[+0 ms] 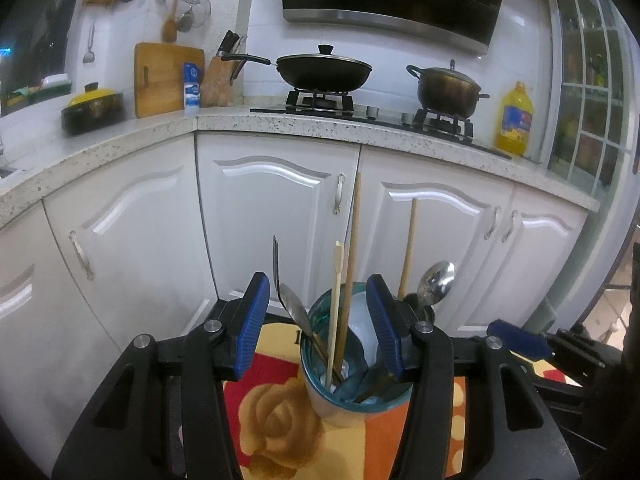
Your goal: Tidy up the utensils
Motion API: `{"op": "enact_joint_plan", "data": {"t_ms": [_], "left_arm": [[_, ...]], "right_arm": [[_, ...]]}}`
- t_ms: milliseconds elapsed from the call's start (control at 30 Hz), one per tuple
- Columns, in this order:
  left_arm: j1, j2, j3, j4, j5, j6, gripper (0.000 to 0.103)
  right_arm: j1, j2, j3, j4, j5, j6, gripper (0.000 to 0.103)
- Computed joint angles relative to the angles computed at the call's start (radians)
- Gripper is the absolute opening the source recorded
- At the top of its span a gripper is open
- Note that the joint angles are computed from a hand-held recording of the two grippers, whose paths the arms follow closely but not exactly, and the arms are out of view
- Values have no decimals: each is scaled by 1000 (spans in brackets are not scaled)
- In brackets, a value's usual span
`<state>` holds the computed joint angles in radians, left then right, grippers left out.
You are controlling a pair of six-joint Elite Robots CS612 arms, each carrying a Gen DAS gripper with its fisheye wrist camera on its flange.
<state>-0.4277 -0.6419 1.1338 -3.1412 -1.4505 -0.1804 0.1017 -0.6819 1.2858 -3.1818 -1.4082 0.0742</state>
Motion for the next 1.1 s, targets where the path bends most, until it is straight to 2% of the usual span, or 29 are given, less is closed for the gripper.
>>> {"op": "enact_joint_plan", "data": {"t_ms": [567, 1100], "left_arm": [[-14, -51, 91, 40, 24, -30, 50], [-22, -91, 162, 22, 46, -22, 50]], "right_arm": [[5, -31, 53, -9, -48, 40, 38], [17, -63, 104, -8, -92, 34, 42]]}}
